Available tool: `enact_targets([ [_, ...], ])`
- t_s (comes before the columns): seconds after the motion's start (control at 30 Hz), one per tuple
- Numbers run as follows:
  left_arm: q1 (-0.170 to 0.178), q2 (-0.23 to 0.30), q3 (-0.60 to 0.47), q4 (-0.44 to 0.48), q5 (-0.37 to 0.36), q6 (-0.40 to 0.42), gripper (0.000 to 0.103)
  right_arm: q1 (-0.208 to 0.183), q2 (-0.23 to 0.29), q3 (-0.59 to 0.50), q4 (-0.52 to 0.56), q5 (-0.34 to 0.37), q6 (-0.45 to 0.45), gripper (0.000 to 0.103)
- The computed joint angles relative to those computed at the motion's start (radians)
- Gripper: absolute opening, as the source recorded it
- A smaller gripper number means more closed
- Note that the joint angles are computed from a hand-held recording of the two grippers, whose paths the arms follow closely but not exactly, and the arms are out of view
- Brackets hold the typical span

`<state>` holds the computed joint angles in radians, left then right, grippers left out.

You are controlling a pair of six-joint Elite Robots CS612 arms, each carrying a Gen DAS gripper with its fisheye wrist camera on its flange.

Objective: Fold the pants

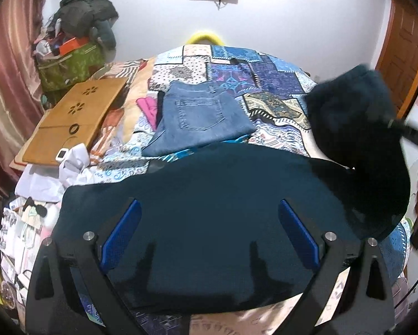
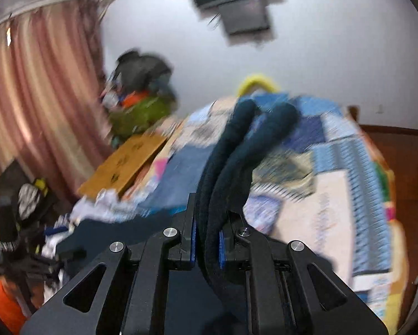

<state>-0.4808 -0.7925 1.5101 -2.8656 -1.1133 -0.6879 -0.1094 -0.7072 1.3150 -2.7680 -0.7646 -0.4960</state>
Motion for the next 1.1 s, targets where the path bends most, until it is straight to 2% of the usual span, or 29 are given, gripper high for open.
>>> enact_targets([
  [0.13,0.005,-0.011,0.025,0.002,-0.011,-0.024,0.099,0.022,-0.022,0.051,0.121,-0.039,-0.177,0.010],
  [0.27,0.007,-0.013,0.031,0.003,-0.019,-0.039,0.099,0.037,-0.040,0.099,0.149,-0.107,-0.295,0.011],
  [0.37,0.007,-0.014,0.031,-0.005,-0.025,-0.040,0.099,0.048,-0.047,0.118,0.177,-0.171,-0.351,0.017],
  [0.43,0.005,-0.013,0.026,-0.010,-0.029,-0.030,0.099,0.045,-0.060,0.140,0.172,-0.173,-0.408,0.023],
  [0.5,0.003,-0.010,0.015,-0.007,-0.030,-0.015,0.099,0.037,-0.076,0.146,0.229,-0.163,-0.466,0.036],
  [0.57,0.001,-0.007,0.004,-0.002,-0.028,0.002,0.099,0.027,-0.092,0.153,0.275,-0.149,-0.492,0.039],
  [0.73,-0.007,0.009,-0.045,0.011,-0.029,0.065,0.099,0.000,-0.102,0.143,0.275,-0.124,-0.438,0.040],
  [0.9,-0.006,0.036,-0.119,0.034,-0.055,0.136,0.099,-0.028,-0.082,0.096,0.191,-0.088,-0.303,0.050],
  [1.0,0.000,0.065,-0.187,0.059,-0.093,0.186,0.100,-0.036,-0.062,0.053,0.171,-0.097,-0.239,0.053],
  [1.1,0.010,0.102,-0.262,0.106,-0.149,0.212,0.100,-0.040,-0.034,-0.004,0.219,-0.109,-0.197,0.053],
])
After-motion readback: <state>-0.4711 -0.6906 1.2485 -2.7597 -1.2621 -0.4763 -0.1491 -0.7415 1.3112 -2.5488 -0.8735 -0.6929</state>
